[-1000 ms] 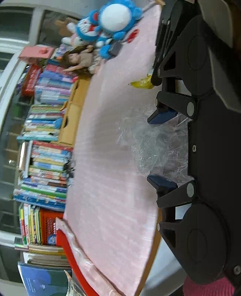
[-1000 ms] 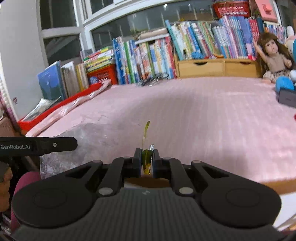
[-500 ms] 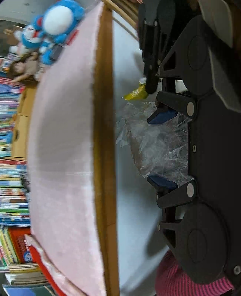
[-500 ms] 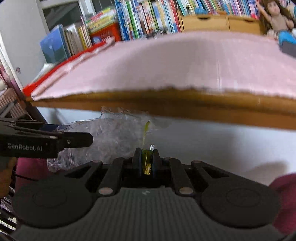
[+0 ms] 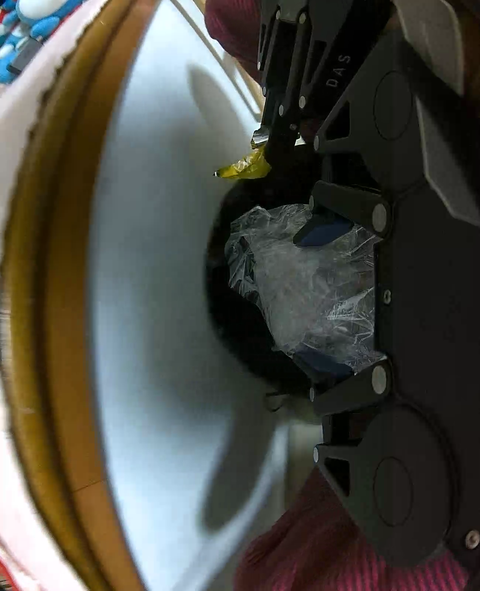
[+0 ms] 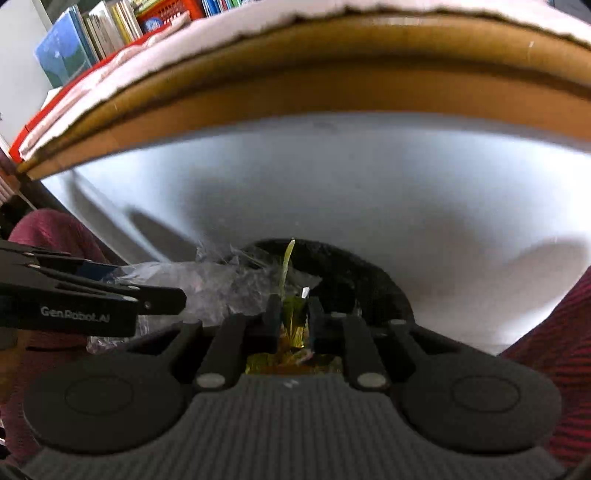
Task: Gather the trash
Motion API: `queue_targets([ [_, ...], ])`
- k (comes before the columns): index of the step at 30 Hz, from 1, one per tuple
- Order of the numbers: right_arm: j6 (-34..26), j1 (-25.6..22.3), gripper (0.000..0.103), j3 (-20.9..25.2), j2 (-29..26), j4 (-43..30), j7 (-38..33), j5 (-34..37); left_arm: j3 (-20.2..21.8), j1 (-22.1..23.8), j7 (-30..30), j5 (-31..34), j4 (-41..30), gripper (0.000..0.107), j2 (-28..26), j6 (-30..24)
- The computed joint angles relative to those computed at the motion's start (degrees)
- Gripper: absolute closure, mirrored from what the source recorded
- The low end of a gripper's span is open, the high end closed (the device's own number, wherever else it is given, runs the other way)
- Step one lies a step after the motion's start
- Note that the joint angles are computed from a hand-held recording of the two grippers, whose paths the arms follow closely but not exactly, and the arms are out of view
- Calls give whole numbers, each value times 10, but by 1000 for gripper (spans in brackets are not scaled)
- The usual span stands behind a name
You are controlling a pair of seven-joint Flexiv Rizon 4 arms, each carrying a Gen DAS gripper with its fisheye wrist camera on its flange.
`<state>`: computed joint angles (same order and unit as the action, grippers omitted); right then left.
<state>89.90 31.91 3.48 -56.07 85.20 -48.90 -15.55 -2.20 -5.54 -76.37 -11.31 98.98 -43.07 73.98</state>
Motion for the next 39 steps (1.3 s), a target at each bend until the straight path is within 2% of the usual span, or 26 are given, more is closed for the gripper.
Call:
queue_targets([
  [4, -8, -7, 76, 14, -9, -8, -4, 1, 21, -16, -17, 10, -27, 45, -14, -33],
  [5, -10, -9, 72, 18, -11, -12, -5, 2, 24, -19, -20, 14, -31, 45, -16, -37],
  [7, -10, -10, 59, 22, -13, -13, -6, 4, 31, -25, -30, 22, -38, 44, -20, -42],
  [15, -23, -6, 43, 15, -20, -30, -6, 3, 43, -32, -54, 43, -54, 36, -27, -71],
  [25, -45, -8, 31, 17, -24, -35, 1, 7, 46, -30, -69, 58, -65, 30, -38, -81],
  [32, -62, -6, 26, 17, -26, -37, 0, 4, 40, -24, -74, 54, -73, 29, -52, -99],
  [39, -106, -17, 21, 41, -32, -54, -13, 7, 46, -26, -86, 57, -83, 29, -66, -123],
])
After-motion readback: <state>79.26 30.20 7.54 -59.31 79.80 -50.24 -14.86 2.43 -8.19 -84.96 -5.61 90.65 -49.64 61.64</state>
